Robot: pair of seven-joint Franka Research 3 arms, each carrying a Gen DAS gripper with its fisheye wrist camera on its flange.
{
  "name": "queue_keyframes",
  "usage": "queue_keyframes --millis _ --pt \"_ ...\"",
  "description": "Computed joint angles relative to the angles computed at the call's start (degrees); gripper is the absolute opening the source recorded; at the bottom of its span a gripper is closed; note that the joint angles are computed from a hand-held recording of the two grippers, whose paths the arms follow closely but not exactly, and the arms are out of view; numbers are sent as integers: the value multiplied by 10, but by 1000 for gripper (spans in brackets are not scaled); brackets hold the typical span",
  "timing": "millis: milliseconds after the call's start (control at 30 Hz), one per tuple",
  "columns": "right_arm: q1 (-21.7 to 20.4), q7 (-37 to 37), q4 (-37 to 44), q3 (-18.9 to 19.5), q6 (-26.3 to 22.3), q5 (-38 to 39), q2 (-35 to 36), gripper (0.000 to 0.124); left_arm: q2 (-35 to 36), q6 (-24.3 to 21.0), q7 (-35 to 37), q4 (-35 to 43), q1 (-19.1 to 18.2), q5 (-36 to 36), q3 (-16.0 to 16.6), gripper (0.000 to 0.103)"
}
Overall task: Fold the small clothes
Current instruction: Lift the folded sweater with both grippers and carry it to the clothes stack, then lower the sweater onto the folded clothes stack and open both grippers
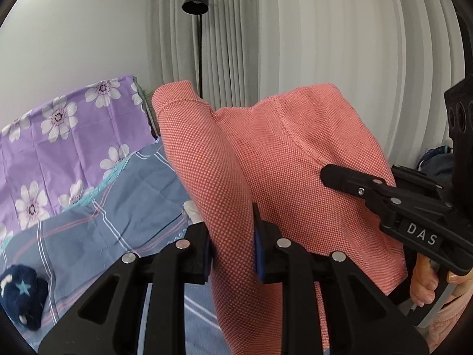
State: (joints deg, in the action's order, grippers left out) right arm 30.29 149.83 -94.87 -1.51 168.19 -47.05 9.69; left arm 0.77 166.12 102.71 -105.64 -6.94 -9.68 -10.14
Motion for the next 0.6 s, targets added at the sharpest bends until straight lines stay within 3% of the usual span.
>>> queue_keyframes --millis 333,400,467,500,533,567,600 --pt "-2 -27 59 -21 -16 37 50 19 88 -31 -101 108 -8 154 0 23" --pt "-5 -46 84 -26 -9 61 72 19 110 -27 -158 133 -24 222 19 24" --pt "1 -63 120 -39 -24 82 101 19 137 -36 -239 166 -50 320 54 35" --pt "7 -58 146 -46 -57 75 118 23 153 -58 -289 186 -70 384 78 62" --pt "30 -36 183 -74 -123 66 144 29 167 -82 -321 203 -81 427 92 76" --pt "38 -30 207 -82 -177 78 161 57 175 -99 -340 207 -86 455 97 76" --pt "38 -32 226 -84 -222 108 178 74 178 -109 -331 202 -76 451 87 76"
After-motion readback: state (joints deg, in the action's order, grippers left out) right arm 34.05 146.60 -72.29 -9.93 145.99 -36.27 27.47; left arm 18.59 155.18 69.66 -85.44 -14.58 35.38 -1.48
